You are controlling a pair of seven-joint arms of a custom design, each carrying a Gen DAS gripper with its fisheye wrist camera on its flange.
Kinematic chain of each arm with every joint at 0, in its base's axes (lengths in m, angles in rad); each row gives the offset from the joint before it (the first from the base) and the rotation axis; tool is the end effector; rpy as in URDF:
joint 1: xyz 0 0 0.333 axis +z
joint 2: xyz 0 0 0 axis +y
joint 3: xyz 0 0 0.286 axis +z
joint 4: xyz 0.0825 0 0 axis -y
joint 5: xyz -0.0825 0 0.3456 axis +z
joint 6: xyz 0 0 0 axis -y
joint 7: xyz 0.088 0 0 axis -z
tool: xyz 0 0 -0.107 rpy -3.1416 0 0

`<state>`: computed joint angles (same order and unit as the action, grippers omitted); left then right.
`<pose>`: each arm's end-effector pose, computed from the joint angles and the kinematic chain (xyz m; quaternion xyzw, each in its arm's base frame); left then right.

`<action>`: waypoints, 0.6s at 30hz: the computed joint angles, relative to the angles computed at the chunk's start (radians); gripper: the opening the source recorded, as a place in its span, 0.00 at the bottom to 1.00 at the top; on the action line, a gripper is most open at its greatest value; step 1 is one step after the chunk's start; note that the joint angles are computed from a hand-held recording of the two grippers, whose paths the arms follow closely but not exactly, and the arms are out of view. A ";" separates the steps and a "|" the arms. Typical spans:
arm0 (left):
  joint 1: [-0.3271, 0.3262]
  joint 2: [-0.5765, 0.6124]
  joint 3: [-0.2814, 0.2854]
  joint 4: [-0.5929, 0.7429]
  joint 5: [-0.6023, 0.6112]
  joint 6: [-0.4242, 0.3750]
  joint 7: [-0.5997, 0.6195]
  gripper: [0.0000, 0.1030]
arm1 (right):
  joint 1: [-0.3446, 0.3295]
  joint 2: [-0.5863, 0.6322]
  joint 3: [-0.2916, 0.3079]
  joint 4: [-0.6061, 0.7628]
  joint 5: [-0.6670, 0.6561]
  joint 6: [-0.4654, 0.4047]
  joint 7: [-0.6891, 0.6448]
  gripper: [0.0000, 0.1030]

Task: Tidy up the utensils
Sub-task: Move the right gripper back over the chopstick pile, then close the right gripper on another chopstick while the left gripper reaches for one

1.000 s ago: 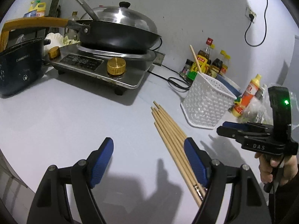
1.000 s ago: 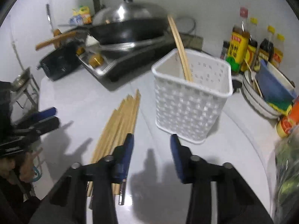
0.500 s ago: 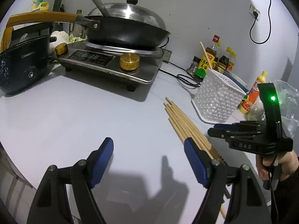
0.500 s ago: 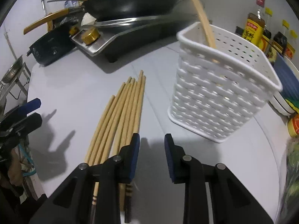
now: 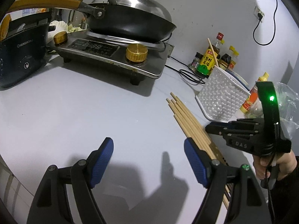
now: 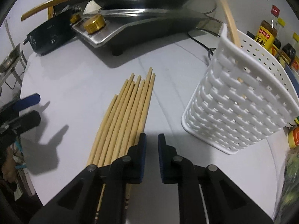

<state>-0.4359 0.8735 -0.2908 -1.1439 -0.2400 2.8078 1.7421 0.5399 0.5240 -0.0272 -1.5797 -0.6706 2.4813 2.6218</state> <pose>0.6255 -0.4253 0.3769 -0.4602 0.7818 -0.4180 0.0475 0.5855 0.3357 0.3672 -0.6484 0.6961 -0.2536 0.1754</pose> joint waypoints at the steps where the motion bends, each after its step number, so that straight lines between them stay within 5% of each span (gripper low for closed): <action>1: -0.002 0.003 0.001 0.006 0.002 -0.004 -0.002 0.76 | 0.002 0.003 -0.001 0.008 -0.002 0.000 0.004 0.11; 18: -0.049 0.015 0.042 0.056 0.055 -0.083 -0.048 0.76 | -0.001 -0.042 -0.018 -0.068 -0.013 0.065 0.031 0.11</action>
<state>-0.4846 0.8887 -0.2489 -1.0880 -0.1849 2.7243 1.6938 0.5394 0.4824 -0.0447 -1.6479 -0.6836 2.5459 2.6525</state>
